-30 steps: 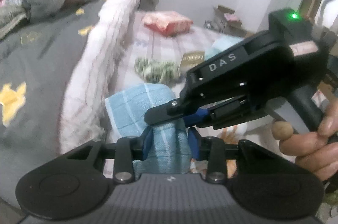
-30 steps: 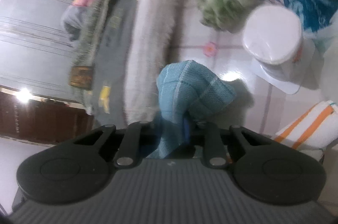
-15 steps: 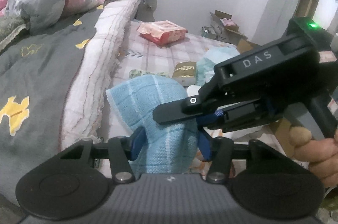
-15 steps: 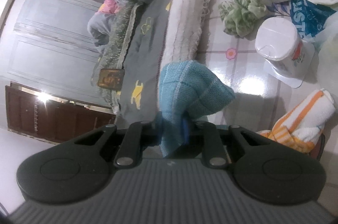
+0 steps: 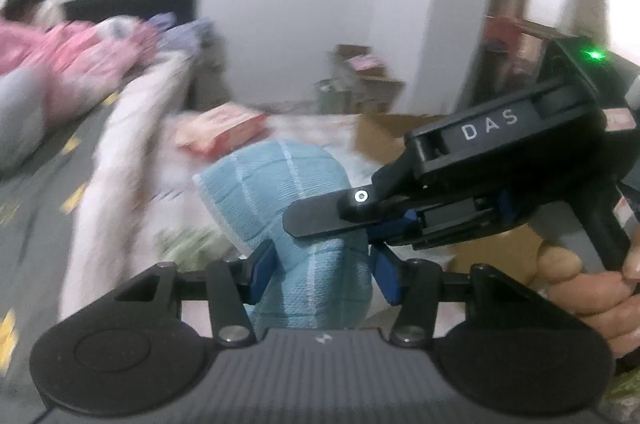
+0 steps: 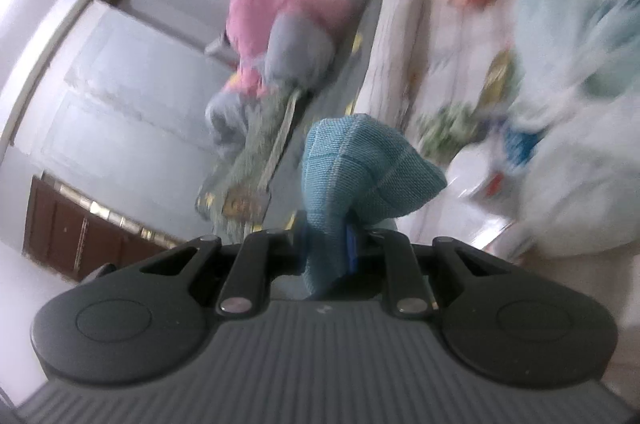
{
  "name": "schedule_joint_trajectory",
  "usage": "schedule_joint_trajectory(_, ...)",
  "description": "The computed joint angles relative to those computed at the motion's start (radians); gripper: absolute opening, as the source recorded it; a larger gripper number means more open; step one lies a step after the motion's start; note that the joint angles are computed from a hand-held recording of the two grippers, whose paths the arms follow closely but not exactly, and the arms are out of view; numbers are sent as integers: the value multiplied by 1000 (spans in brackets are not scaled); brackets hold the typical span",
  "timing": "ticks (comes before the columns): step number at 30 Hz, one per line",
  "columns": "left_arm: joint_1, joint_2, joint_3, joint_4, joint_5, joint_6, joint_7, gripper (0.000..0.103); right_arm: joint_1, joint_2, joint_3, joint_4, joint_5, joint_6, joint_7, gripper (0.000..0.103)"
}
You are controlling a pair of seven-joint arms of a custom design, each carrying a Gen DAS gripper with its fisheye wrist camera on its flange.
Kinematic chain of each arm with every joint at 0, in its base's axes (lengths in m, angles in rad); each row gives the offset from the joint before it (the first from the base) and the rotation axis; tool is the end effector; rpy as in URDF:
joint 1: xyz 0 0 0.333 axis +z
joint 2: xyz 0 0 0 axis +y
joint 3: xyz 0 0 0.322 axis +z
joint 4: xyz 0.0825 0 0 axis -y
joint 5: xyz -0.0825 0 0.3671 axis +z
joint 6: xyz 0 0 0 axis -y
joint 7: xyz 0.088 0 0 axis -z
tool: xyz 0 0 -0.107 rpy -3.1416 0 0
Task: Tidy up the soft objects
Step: 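Lift the blue towel with the right gripper into the cardboard box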
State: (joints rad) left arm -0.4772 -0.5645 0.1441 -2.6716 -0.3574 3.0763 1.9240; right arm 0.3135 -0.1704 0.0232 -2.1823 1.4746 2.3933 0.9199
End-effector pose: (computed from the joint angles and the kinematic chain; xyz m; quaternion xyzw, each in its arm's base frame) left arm 0.3824 -0.0949 0.5355 -0.5163 0.7175 -0.4077 0.2289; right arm 0.4866 0.1797 0.5224 -0.5830 0.5894 0.2038 0.5207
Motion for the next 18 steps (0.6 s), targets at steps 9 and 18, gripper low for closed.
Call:
schedule_joint_trajectory(9,-447,277,205,300,-252,3,225,60,-144,-117,-135,-90,-95,24,72,16)
schedule_joint_trajectory(18,-409,337,153,333,-412,-42,319,60,-357,-85,-53,-63,-902,304,443,16)
